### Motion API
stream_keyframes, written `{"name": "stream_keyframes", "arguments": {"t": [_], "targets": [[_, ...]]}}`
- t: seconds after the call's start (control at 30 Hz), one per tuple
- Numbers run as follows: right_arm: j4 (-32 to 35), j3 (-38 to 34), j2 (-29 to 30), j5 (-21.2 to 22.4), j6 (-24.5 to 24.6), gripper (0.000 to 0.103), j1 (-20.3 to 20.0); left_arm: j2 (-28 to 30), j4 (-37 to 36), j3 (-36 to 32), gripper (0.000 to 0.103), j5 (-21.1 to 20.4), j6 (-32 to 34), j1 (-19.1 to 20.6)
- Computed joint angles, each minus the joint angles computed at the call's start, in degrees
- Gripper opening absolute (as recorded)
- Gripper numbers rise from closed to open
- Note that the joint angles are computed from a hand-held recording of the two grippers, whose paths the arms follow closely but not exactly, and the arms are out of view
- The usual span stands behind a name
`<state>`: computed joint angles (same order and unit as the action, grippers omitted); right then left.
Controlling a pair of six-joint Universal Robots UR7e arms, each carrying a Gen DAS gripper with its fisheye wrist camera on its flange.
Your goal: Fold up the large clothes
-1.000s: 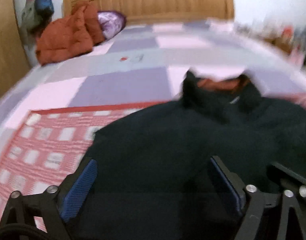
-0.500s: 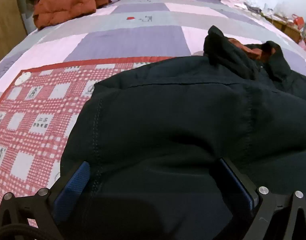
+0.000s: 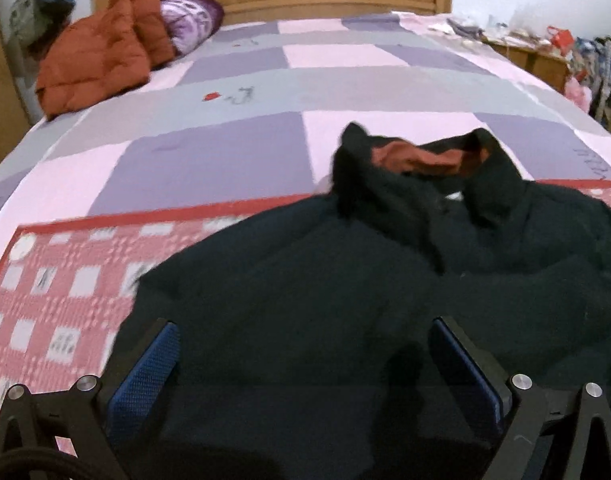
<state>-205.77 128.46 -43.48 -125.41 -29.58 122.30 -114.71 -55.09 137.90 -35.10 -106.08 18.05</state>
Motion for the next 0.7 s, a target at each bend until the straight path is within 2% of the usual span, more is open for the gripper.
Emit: {"name": "stream_keyframes", "arguments": {"t": [0.07, 0.13, 0.2, 0.23, 0.27, 0.33, 0.37, 0.4, 0.43, 0.47, 0.53, 0.6, 0.63, 0.67, 0.7], "targets": [[5.60, -2.27, 1.82, 1.06, -0.19, 0.088, 2.15, 3.77, -3.86, -0.69, 0.102, 1.65, 4.71, 4.31], [10.89, -4.80, 3.84, -0.49, 0.45, 0.087, 2.68, 5.25, -10.23, -0.63, 0.103, 0.24, 11.08, 11.42], [13.43, -5.82, 4.09, -3.61, 3.10, 0.087, -0.35, -0.06, -16.98, 2.28, 0.103, -0.28, 15.17, 14.26], [12.77, -5.12, 2.95, -2.46, 4.08, 0.087, -2.32, -2.31, -17.80, 3.10, 0.103, 0.15, 14.82, 14.23], [9.71, -4.31, 2.17, -3.40, 3.42, 0.087, -4.35, -2.41, -16.21, 3.12, 0.103, 0.37, 12.87, 13.76], [3.60, -4.18, 1.17, -8.47, -1.87, 0.088, -6.44, -0.76, -12.63, 3.80, 0.103, 1.05, 9.67, 11.81], [4.14, -3.28, -0.73, -7.80, -1.70, 0.088, -8.47, 0.12, -10.79, 4.08, 0.103, 1.38, 7.40, 10.76], [7.09, -2.25, -3.59, -4.74, 0.86, 0.088, -10.52, 0.96, -8.78, 4.54, 0.103, 1.65, 4.42, 9.61], [8.55, -1.57, -5.71, -2.51, 1.19, 0.087, -11.84, 1.12, -7.66, 4.80, 0.103, 1.78, 2.82, 8.98], [7.61, -1.20, -6.56, -2.68, -0.88, 0.088, -11.38, 1.00, -6.82, 5.10, 0.103, 1.88, 1.48, 8.48], [0.35, -0.99, -5.16, -5.04, -6.91, 0.088, -9.55, 0.98, -5.58, 5.35, 0.103, 1.67, -0.29, 7.60], [-2.87, -0.40, -5.52, -1.93, -10.16, 0.087, -9.04, 0.89, -5.25, 5.44, 0.103, 1.54, -0.48, 7.34], [-4.57, -0.52, -5.10, -1.98, -12.12, 0.087, -9.26, 0.93, -5.85, 5.12, 0.103, 2.12, 0.49, 8.19], [-5.13, -1.50, -4.09, -4.43, -13.65, 0.087, -9.92, 1.01, -6.18, 5.08, 0.103, 2.16, 0.77, 8.37], [-3.46, -2.05, -4.41, -6.16, -12.79, 0.087, -12.05, 1.04, -6.50, 5.06, 0.103, 2.27, 1.13, 8.60]]}}
